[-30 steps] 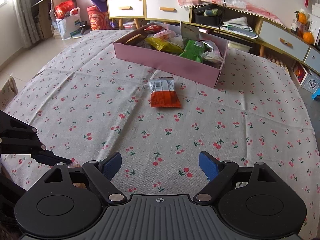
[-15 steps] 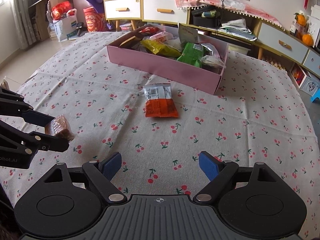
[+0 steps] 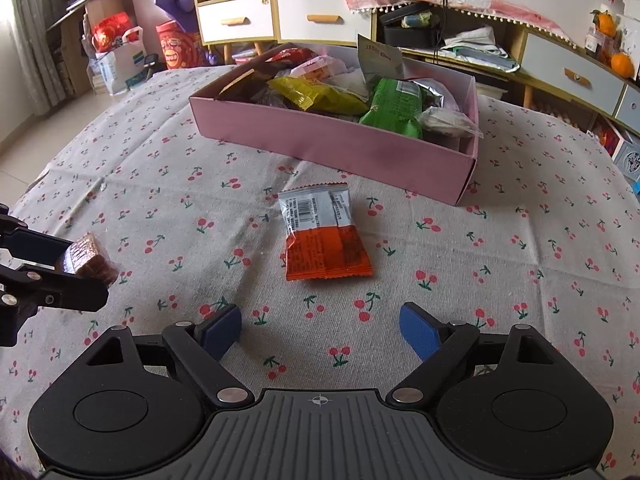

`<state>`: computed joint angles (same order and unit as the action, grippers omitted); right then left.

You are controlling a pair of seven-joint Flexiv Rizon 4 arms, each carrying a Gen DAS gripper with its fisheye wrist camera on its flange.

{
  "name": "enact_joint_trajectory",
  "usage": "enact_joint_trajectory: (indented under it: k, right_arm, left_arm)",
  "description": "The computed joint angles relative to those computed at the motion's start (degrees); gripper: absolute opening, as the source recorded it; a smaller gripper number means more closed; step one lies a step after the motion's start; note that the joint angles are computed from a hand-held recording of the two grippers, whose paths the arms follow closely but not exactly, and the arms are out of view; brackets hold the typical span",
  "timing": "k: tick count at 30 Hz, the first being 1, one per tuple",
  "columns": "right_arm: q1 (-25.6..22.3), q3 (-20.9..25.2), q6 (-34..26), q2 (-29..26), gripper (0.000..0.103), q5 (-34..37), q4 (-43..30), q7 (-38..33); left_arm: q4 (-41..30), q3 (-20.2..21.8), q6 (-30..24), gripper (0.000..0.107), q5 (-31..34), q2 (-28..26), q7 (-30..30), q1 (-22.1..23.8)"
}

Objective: Organize snacks
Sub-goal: 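Grasp the wafer pack with the left gripper while the right gripper grasps the orange-and-white pack, then carry the wafer and orange-and-white packs into the pink box and open both grippers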

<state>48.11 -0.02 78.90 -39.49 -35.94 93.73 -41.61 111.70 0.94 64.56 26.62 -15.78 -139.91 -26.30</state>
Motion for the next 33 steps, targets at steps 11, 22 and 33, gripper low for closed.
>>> enact_joint_trajectory:
  k: [11, 22, 33]
  right_arm:
    - [0.5, -1.2, -1.6, -4.0, 0.089, 0.5, -6.4, 0.8]
    - [-0.2, -0.2, -3.9, -5.0, 0.059, 1.7, -9.3, -0.3]
    - [-2.5, 4.8, -7.7, -4.3, 0.04, 5.8, -10.6, -5.7]
  left_arm:
    - [-1.1, 0.3, 0.7, 0.04, -0.5, -0.4, -0.5, 0.6]
    - [-1.5, 0.9, 1.5, 0.04, -1.5, -0.8, -1.4, 0.6]
    - [-2.6, 1.4, 0.4, 0.04, 0.0, -1.0, -3.3, 0.0]
